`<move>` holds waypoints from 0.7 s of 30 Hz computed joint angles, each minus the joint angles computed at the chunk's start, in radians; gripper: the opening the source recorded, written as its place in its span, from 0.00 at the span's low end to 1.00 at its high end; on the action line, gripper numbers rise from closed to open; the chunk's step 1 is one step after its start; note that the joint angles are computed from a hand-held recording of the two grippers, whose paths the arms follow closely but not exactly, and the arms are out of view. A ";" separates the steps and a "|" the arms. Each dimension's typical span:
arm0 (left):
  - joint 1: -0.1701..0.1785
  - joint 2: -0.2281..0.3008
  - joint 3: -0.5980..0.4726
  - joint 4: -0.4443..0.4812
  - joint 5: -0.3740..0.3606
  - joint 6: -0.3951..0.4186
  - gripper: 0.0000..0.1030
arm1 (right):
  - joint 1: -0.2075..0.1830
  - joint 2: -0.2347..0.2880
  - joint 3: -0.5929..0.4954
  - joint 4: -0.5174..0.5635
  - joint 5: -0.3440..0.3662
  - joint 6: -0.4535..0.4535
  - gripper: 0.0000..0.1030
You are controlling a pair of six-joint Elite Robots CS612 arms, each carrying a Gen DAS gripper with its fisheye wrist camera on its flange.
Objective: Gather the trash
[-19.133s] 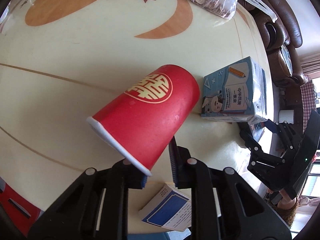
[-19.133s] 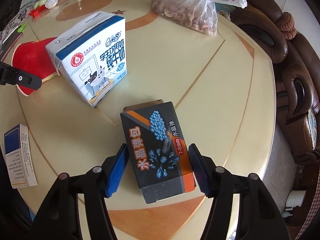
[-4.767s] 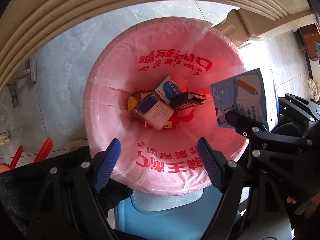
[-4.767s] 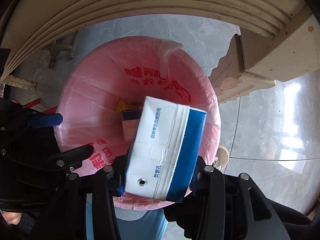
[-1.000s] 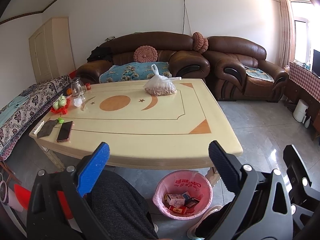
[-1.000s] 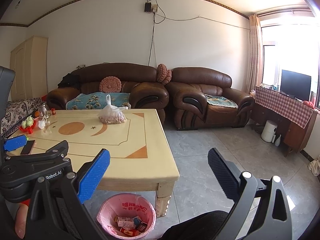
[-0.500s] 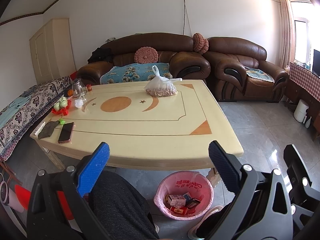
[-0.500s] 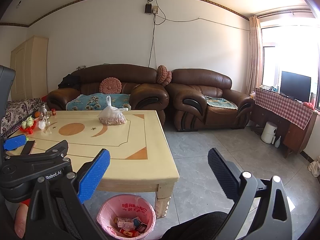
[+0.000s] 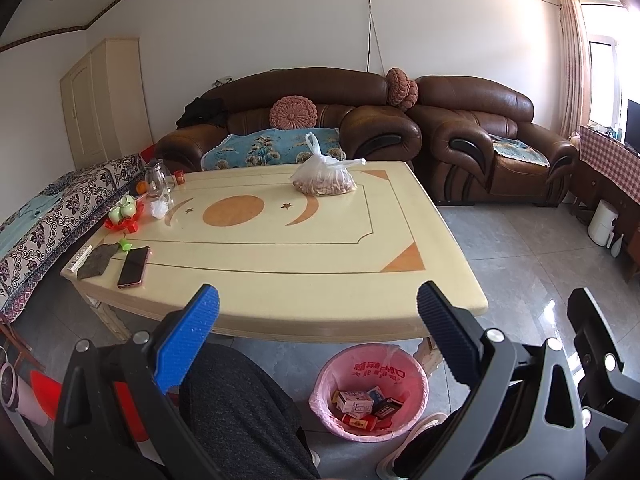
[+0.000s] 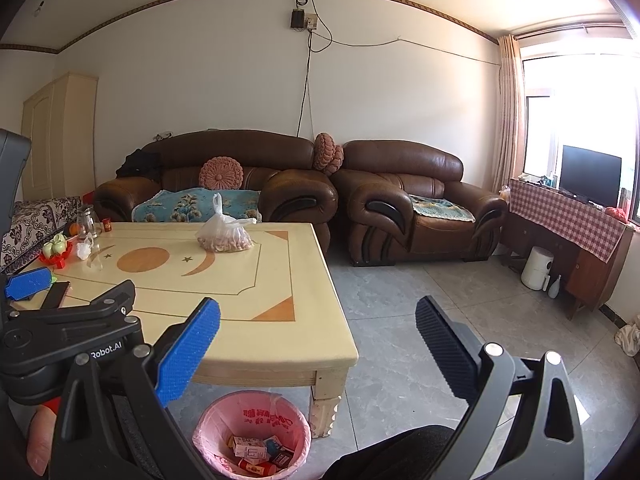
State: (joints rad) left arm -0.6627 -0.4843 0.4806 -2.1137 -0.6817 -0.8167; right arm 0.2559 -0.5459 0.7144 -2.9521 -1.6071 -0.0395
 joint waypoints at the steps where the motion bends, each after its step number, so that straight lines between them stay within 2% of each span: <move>1: 0.000 -0.001 0.002 -0.003 -0.002 0.003 0.94 | 0.000 -0.001 0.002 -0.002 0.000 0.000 0.93; 10: 0.003 -0.013 0.027 -0.046 -0.009 0.030 0.94 | 0.001 0.001 -0.001 -0.006 0.000 -0.005 0.93; 21: 0.005 -0.004 0.006 -0.008 -0.011 0.021 0.94 | 0.002 0.000 0.003 -0.007 -0.003 -0.005 0.93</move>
State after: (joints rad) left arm -0.6574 -0.4882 0.4866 -2.1219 -0.6925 -0.7961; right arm 0.2579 -0.5459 0.7176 -2.9586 -1.6097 -0.0443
